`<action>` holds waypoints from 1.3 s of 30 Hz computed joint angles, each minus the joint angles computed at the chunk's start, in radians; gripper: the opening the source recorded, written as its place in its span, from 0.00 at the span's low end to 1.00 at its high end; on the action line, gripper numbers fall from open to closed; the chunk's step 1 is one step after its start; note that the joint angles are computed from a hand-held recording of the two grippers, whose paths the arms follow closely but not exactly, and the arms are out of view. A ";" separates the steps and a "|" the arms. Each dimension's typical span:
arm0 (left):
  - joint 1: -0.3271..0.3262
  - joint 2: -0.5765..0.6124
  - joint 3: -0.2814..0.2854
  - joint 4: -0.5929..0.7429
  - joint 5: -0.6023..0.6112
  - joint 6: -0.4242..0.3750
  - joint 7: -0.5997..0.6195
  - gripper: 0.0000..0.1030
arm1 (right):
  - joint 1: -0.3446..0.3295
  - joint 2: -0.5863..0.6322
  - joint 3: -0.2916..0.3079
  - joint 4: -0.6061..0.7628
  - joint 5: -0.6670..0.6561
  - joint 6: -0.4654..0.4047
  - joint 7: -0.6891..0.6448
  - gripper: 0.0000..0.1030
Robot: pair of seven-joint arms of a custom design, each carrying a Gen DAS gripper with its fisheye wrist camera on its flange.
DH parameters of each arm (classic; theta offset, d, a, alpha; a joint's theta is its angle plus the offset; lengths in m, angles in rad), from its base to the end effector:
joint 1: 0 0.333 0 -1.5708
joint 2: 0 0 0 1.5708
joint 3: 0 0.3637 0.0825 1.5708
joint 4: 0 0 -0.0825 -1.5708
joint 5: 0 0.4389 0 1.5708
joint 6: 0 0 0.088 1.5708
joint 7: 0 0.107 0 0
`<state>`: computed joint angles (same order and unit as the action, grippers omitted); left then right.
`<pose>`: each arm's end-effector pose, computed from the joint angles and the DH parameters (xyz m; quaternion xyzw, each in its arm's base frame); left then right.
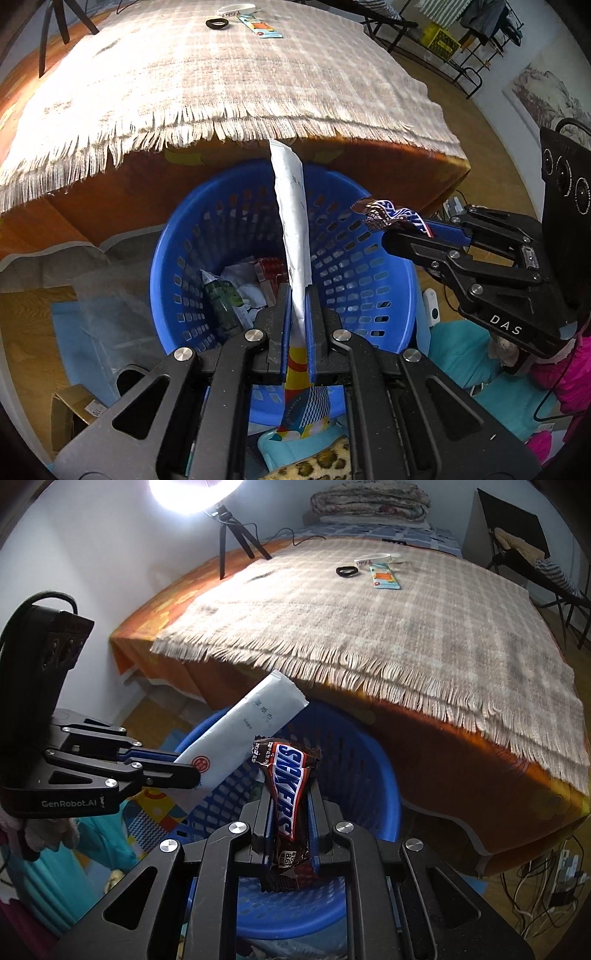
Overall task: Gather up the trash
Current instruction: 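Carry tube and Snickers wrapper over the blue basket and open both tools, then move both tools back over the blanket toward the wristband and juice pouch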
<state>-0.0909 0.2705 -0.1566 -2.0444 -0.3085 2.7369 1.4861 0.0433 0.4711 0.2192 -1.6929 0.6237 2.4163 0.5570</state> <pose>0.6616 -0.1498 0.3636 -0.7245 0.6488 -0.2308 0.0313 0.7392 0.1797 0.3694 -0.8865 0.3516 0.0025 0.3007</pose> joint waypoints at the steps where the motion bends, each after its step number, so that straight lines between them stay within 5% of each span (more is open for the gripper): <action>1: -0.001 0.001 0.001 0.000 0.001 -0.001 -0.001 0.05 | 0.002 0.001 -0.001 -0.001 -0.004 0.000 0.001 0.13; 18: -0.005 0.028 0.014 0.022 0.034 -0.027 -0.034 0.05 | 0.019 0.023 -0.008 0.012 -0.073 -0.005 0.049 0.16; 26: -0.002 0.034 0.014 0.028 0.037 -0.038 -0.045 0.05 | 0.023 0.026 -0.008 0.011 -0.107 0.000 0.072 0.41; 28: -0.002 0.034 0.014 0.029 0.037 -0.038 -0.048 0.11 | 0.024 0.025 -0.007 0.009 -0.112 0.006 0.075 0.44; 30: -0.004 0.031 0.016 0.025 0.041 -0.027 -0.055 0.33 | 0.026 0.026 -0.008 0.010 -0.121 0.010 0.079 0.47; 37: -0.006 0.027 0.023 0.021 0.057 -0.013 -0.076 0.38 | 0.027 0.033 -0.009 0.017 -0.145 0.019 0.102 0.54; 39: -0.010 0.029 0.027 0.023 0.068 -0.013 -0.085 0.53 | 0.027 0.037 -0.009 0.022 -0.151 0.020 0.108 0.54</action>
